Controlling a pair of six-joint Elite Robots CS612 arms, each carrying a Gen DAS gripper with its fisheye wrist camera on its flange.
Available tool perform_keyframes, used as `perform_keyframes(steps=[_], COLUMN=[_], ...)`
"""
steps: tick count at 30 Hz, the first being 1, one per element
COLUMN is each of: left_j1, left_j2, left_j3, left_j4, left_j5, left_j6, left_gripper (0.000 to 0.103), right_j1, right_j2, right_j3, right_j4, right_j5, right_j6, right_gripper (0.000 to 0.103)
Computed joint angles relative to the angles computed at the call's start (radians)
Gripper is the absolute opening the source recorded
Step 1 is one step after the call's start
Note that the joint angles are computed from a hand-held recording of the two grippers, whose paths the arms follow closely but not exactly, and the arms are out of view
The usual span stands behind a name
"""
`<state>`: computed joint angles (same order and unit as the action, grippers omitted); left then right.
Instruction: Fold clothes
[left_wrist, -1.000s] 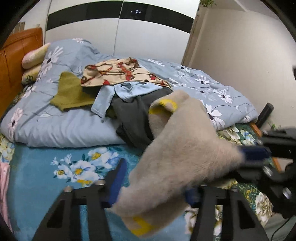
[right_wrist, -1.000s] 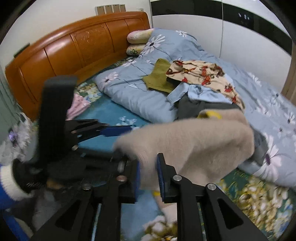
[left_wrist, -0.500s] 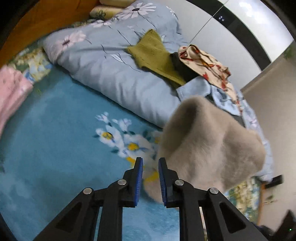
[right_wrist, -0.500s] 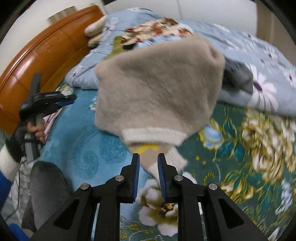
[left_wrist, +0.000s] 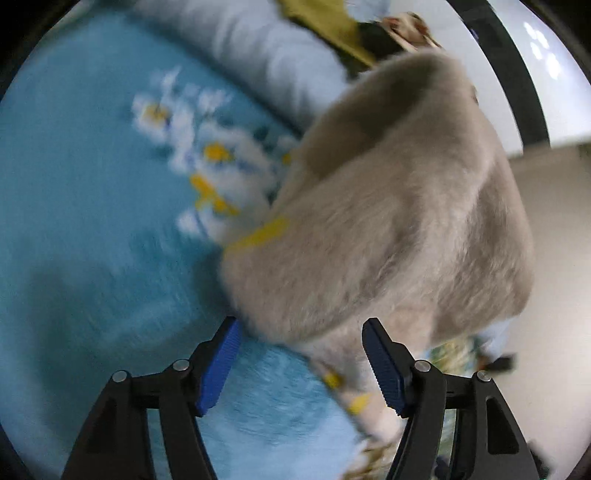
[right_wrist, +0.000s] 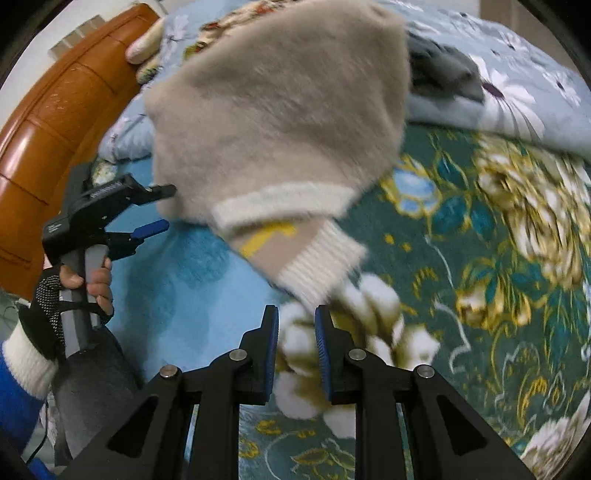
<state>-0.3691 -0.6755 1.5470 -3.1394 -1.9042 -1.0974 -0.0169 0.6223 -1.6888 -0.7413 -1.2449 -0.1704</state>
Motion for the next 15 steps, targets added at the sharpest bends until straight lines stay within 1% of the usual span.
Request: perform_keyframes(steps=[4, 8, 10, 11, 12, 13, 14, 15], left_j1=[0.004, 0.007, 0.006, 0.003, 0.001, -0.002, -0.005, -0.007], left_j2=[0.025, 0.045, 0.048, 0.044, 0.039, 0.033, 0.026, 0.022], left_j3=[-0.004, -0.021, -0.019, -0.016, -0.012, -0.007, -0.002, 0.005], left_j4=[-0.071, -0.136, -0.188, -0.195, -0.198, -0.196, -0.194, -0.213], left_j5=[-0.02, -0.037, -0.031, -0.02, -0.008, 0.005, 0.018, 0.029], left_j6=[-0.044, -0.049, -0.06, -0.053, -0.044, -0.036, -0.028, -0.035], left_gripper=[0.072, 0.072, 0.07, 0.069, 0.059, 0.047, 0.04, 0.028], right_j1=[-0.002, 0.003, 0.007, 0.008, 0.01, 0.012, 0.014, 0.016], right_j2=[0.002, -0.003, -0.005, -0.005, -0.005, -0.005, -0.004, -0.004], right_j3=[0.0, 0.013, 0.019, 0.022, 0.022, 0.023, 0.024, 0.024], right_j4=[0.016, 0.005, -0.004, -0.006, -0.007, -0.008, -0.008, -0.009], right_j5=[-0.014, -0.009, -0.004, -0.003, -0.003, -0.003, -0.003, -0.002], right_j6=[0.015, 0.02, 0.019, 0.017, 0.013, 0.009, 0.005, 0.003], right_gripper=[0.02, 0.02, 0.02, 0.02, 0.02, 0.02, 0.02, 0.021])
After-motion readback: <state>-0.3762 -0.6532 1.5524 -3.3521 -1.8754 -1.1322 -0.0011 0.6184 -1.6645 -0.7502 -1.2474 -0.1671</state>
